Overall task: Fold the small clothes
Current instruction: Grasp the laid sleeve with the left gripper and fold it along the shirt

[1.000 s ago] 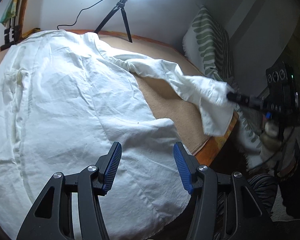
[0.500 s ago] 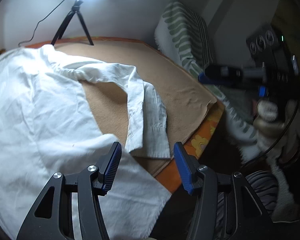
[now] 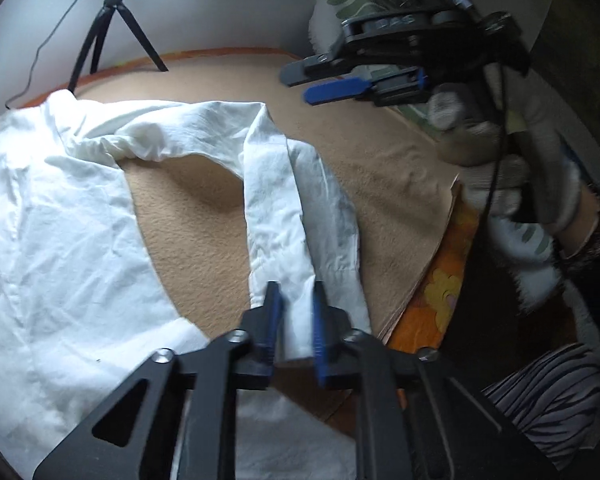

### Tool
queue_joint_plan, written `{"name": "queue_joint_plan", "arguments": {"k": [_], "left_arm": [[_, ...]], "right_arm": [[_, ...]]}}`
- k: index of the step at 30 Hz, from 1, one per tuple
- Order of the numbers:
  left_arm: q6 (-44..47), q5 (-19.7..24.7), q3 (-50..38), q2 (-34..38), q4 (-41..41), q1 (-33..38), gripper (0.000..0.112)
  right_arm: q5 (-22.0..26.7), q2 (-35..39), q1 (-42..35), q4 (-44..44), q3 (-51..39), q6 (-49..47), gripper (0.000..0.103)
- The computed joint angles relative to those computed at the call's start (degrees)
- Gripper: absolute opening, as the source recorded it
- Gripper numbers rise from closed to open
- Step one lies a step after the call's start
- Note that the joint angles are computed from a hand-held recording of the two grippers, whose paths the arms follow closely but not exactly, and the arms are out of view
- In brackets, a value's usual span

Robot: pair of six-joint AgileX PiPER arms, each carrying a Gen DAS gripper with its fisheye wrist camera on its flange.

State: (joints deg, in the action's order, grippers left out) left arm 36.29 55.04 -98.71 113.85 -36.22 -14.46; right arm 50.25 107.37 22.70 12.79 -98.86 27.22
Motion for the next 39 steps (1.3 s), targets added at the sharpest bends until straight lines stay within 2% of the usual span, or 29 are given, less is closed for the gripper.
{"name": "queue_joint_plan", "arguments": {"k": [6, 9, 11, 13, 16, 20, 22, 23, 24, 25, 27, 28, 29, 31, 33, 34, 35, 37, 39], "left_arm": [[1.04, 4.52, -2.23, -0.03, -7.44, 1.42, 0.003], [3.88, 7.13, 0.24, -3.59, -12.44, 4.51, 0.003], [5.94, 6.93, 3.2, -6.88, -13.39, 6.05, 0.003], [7.13, 7.44, 6.04, -9.73, -13.87, 8.06, 0.003], [8.03, 6.08, 11.75, -14.38, -13.39, 9.8, 0.002], [8.05, 4.02, 14.22, -16.29, -11.65, 9.13, 0.004], [7.67, 2.88, 14.35, -16.4, -10.03, 7.21, 0.01], [7.22, 2.2, 13.92, -16.09, -8.89, 6.08, 0.03], [6.32, 1.05, 13.02, -15.43, -6.86, 4.62, 0.057], [6.05, -0.68, 12.83, -14.93, -5.0, 3.49, 0.065], [5.93, -4.19, 13.59, -14.13, -1.5, 0.83, 0.067], [7.39, -4.56, 14.29, -13.67, -1.21, 1.23, 0.067], [7.02, -4.65, 13.76, -12.61, -0.41, 0.64, 0.065], [9.23, -3.7, 12.69, -10.42, -2.61, 0.97, 0.051], [9.57, -2.48, 10.6, -7.54, -3.48, 1.06, 0.026], [10.03, -1.39, 9.28, -5.83, -4.43, 1.37, 0.018], [9.66, 0.18, 7.53, -4.04, -5.17, 1.71, 0.004], [8.66, 4.19, 4.36, -1.14, -8.51, 2.98, 0.003], [9.26, 5.54, 4.84, -2.05, -11.19, 3.89, 0.002]], "right_arm": [[-1.41, 3.86, -2.73, 3.7, -1.09, -2.23, 0.041], [-2.19, 5.09, -3.64, 6.43, -1.83, -4.23, 0.042], [-1.74, 6.5, -4.07, 7.95, -3.54, -5.59, 0.046], [-0.36, 8.97, -4.57, 9.87, -6.78, -6.84, 0.05], [1.33, 12.7, -4.41, 9.4, -12.49, -5.71, 0.05], [7.82, 18.52, -2.95, 4.29, -23.63, -1.84, 0.05], [9.77, 19.73, -2.61, 3.33, -26.33, -1.41, 0.05], [10.54, 20.01, -2.57, 2.89, -27.21, -1.36, 0.05], [11.04, 20.16, -2.63, 2.61, -27.81, -1.31, 0.05], [11.33, 20.17, -2.81, 2.42, -28.12, -1.2, 0.05], [11.67, 20.2, -3.36, 2.33, -28.59, -0.95, 0.05], [11.84, 20.32, -3.71, 2.54, -28.91, -1.02, 0.05], [12.2, 20.69, -4.06, 2.87, -29.58, -1.15, 0.05], [13.33, 21.76, -4.41, 2.91, -31.56, -1.28, 0.05], [14.51, 22.95, -4.42, 2.68, -33.66, -1.31, 0.05], [14.91, 23.56, -4.44, 2.8, -34.54, -1.39, 0.05], [15.28, 24.15, -4.45, 2.92, -35.32, -1.46, 0.05], [16.36, 25.53, -4.33, 2.92, -37.27, -1.52, 0.05], [17.53, 27.07, -4.21, 3.08, -39.51, -1.48, 0.05]]}}
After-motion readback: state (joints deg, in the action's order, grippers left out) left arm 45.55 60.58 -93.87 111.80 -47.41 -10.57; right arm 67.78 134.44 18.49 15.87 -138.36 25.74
